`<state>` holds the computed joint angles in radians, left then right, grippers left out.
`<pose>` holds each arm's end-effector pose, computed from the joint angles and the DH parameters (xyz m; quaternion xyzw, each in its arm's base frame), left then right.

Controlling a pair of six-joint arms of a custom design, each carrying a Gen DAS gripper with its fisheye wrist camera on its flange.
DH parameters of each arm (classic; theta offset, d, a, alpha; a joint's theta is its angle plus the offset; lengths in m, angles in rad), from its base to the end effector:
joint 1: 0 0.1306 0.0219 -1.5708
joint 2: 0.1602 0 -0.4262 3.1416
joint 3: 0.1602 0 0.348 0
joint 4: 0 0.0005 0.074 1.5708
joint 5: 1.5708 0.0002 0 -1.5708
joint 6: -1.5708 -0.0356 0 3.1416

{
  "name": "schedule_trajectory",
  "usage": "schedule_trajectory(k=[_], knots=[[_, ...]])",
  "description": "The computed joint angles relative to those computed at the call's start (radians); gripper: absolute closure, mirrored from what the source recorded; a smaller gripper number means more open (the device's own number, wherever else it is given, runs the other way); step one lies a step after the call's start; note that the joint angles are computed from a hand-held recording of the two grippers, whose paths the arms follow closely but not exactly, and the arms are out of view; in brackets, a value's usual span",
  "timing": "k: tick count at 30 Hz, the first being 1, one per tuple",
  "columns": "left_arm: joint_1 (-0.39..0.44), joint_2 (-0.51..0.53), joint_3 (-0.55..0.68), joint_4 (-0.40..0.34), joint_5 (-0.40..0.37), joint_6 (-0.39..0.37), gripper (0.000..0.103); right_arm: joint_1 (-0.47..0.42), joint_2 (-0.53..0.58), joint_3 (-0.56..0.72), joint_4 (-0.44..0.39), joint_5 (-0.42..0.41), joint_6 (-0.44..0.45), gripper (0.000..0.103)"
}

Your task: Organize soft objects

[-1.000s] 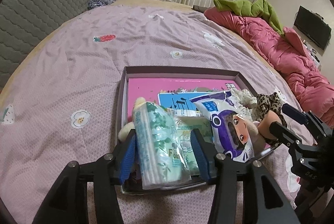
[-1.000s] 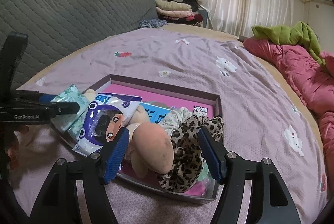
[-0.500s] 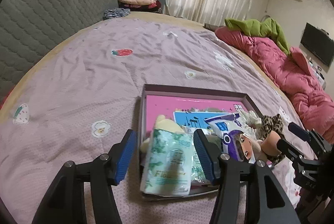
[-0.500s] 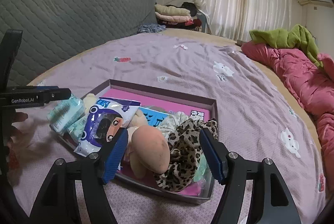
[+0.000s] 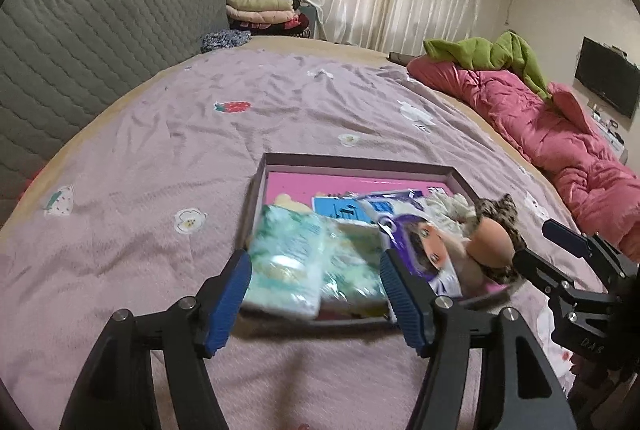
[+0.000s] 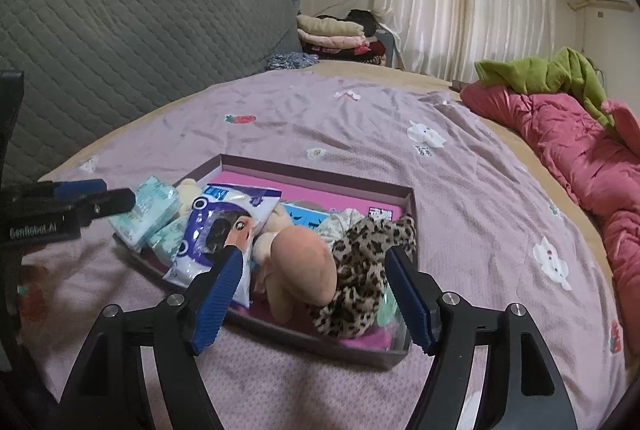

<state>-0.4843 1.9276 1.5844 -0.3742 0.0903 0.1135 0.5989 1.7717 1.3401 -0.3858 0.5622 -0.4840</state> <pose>0.5670 -0.3025 0.3119 0.1860 0.8904 -0.1610 0.3830 0.4732 0.2994 0.3077 0.0506 0.8978 -0.0389 0.4358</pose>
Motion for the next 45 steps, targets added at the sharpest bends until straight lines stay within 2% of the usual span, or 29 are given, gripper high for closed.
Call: schedule_trajectory(k=[8, 11, 14, 18, 23, 27, 31, 37, 45], knots=[[-0.054, -0.047, -0.083, -0.015, -0.045, -0.012, 0.036, 0.043, -0.038, -0.039, -0.055, 0.005, -0.111, 0.028], [-0.066, -0.063, -0.109, -0.027, -0.074, 0.018, 0.035, 0.062, -0.05, -0.055, -0.089, 0.029, -0.184, 0.027], [-0.077, -0.077, -0.133, -0.032, -0.096, 0.016, 0.034, 0.085, -0.052, -0.06, -0.139, 0.042, -0.263, 0.026], [-0.077, -0.1, -0.163, -0.043, -0.071, 0.039, 0.034, 0.115, -0.044, -0.048, -0.196, 0.049, -0.279, 0.026], [-0.085, -0.116, -0.184, -0.07, -0.091, 0.059, 0.034, 0.14, -0.048, -0.049, -0.228, 0.058, -0.319, 0.026], [-0.098, -0.134, -0.211, -0.084, -0.101, 0.053, 0.034, 0.162, -0.045, -0.042, -0.286, 0.072, -0.376, 0.026], [-0.105, -0.155, -0.241, -0.088, -0.108, 0.058, 0.034, 0.173, -0.053, -0.056, -0.302, 0.065, -0.43, 0.026], [-0.112, -0.165, -0.255, -0.083, -0.116, 0.059, 0.034, 0.181, -0.059, -0.067, -0.266, 0.065, -0.415, 0.026], [-0.11, -0.158, -0.251, -0.087, -0.111, 0.066, 0.034, 0.179, -0.053, -0.066, -0.258, 0.05, -0.411, 0.026]])
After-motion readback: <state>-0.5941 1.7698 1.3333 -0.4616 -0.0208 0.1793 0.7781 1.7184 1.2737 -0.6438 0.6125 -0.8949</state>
